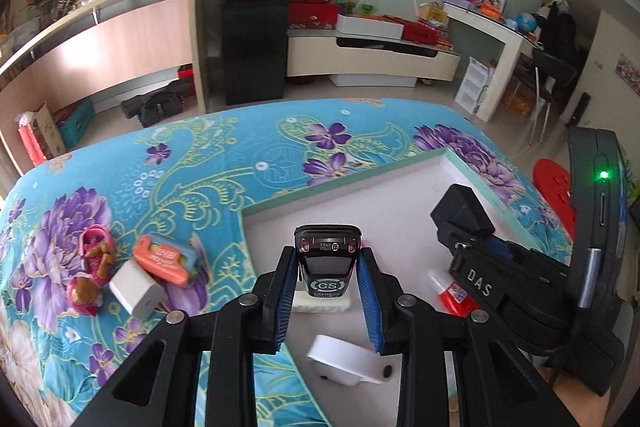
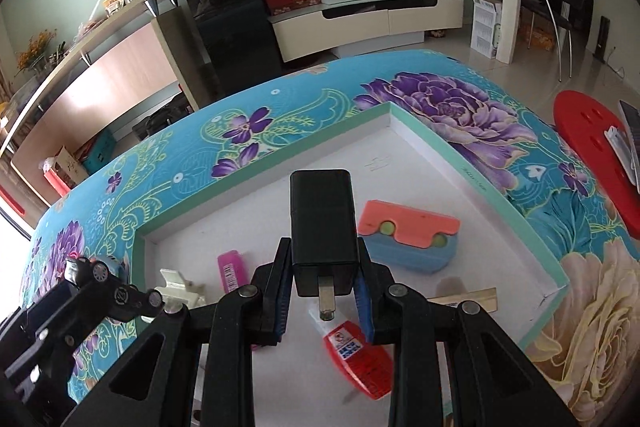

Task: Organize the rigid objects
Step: 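Open the left gripper to drop the car while the right releases the charger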

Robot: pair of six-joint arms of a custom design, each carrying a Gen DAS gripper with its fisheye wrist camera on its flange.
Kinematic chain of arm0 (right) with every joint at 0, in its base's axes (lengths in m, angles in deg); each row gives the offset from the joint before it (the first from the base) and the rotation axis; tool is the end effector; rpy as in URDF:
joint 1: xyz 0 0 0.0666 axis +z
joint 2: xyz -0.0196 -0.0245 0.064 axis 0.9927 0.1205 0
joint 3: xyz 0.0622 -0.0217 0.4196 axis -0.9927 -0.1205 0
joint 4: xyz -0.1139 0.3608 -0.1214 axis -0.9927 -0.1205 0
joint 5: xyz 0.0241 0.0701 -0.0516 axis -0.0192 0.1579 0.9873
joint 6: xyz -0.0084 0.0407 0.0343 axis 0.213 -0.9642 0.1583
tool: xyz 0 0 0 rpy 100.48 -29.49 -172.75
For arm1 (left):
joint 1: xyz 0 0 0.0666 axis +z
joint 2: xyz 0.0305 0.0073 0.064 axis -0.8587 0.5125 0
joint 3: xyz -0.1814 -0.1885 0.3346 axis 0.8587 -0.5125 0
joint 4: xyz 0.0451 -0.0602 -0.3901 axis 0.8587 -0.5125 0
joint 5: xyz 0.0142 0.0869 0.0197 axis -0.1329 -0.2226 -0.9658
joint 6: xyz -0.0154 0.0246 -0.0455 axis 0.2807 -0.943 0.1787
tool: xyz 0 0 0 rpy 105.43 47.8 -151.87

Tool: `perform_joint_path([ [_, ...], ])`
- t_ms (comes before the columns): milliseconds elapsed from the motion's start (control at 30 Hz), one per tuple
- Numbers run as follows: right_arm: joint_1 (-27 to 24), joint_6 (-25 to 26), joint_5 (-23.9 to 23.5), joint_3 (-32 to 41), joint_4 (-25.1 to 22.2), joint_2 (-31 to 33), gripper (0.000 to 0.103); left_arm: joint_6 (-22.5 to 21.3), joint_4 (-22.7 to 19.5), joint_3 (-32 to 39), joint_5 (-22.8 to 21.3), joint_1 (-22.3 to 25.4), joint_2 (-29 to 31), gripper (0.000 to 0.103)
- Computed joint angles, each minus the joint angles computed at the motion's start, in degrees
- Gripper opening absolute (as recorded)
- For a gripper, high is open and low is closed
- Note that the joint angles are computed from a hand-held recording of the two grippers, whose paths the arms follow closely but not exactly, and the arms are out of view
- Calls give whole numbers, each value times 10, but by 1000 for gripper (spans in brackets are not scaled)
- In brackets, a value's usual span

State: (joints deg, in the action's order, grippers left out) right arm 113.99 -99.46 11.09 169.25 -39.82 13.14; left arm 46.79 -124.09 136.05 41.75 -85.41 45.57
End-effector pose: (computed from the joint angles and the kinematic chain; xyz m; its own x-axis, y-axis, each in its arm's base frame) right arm 0.5181 0.2977 0.4048 -0.7653 0.2370 -0.5984 0.1605 0.9706 0.1791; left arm 0.4899 -0.2388 0.4391 -0.7573 0.0552 -0.6507 0.1834 0.9743 -0.1308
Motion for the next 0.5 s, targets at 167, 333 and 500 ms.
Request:
perform_joint_path([
  [167, -7, -7, 7, -1, -24, 3, 29, -10, -2, 10, 8, -19, 17, 33],
  [333, -10, -9, 0, -4, -28, 4, 29, -9, -11, 16, 5, -22, 31, 33],
  [500, -12, -10, -11, -2, -34, 9, 29, -5, -15, 15, 4, -21, 35, 33],
])
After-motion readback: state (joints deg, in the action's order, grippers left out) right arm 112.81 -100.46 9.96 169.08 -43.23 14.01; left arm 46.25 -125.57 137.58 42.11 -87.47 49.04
